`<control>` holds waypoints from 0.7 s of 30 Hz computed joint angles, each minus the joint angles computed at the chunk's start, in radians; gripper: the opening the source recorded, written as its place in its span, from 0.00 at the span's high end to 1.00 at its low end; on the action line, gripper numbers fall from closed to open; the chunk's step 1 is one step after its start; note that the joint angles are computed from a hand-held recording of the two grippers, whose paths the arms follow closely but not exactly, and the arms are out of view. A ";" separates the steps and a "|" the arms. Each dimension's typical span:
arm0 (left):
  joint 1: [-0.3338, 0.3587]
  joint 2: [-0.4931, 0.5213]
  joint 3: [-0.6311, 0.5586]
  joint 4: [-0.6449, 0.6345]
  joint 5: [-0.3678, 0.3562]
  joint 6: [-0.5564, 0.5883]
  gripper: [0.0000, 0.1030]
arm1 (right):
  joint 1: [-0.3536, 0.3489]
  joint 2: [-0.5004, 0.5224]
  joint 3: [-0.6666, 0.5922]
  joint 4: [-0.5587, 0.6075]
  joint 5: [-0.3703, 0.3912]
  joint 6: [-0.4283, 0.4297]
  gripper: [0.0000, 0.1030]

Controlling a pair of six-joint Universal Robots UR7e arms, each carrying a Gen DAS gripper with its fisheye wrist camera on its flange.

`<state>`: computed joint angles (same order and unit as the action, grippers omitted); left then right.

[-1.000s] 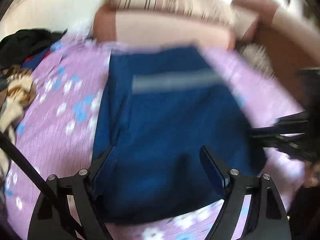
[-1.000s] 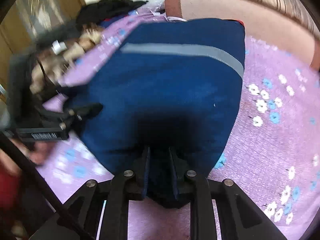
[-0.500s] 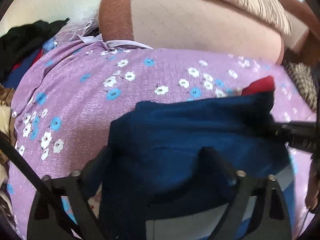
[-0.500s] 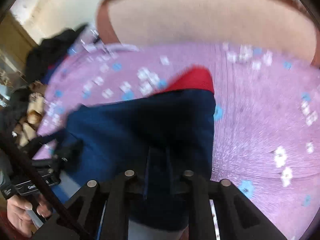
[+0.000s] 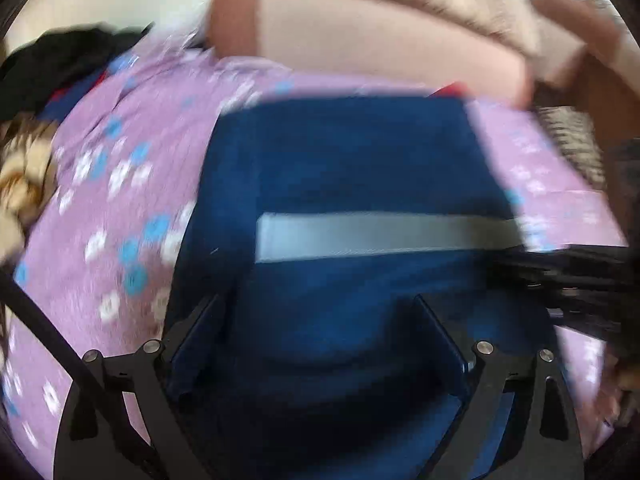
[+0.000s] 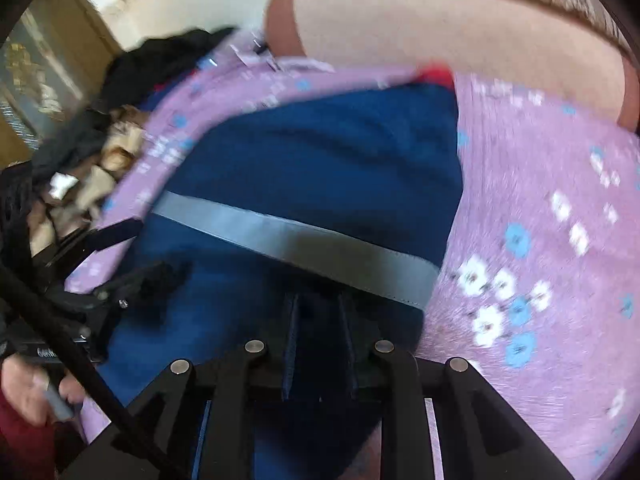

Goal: Fold large clothes
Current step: 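Lower the jacket bundle onto the bedspread and press it flat with both tools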

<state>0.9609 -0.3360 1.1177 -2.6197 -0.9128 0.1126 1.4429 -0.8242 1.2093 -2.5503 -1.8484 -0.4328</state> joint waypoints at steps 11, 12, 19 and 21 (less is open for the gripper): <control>-0.035 -0.234 0.445 -0.212 -0.036 -0.078 0.09 | 0.039 -0.234 0.405 -0.149 0.019 -0.054 0.78; -0.036 -0.218 0.454 -0.239 -0.011 -0.063 0.09 | 0.037 -0.229 0.434 -0.189 -0.001 -0.057 0.77; -0.077 -0.238 0.564 -0.422 0.047 -0.051 0.09 | -0.010 -0.251 0.512 -0.302 0.081 -0.049 0.73; -0.086 -0.242 0.598 -0.458 0.061 -0.053 0.09 | -0.010 -0.302 0.570 -0.327 0.127 -0.081 0.66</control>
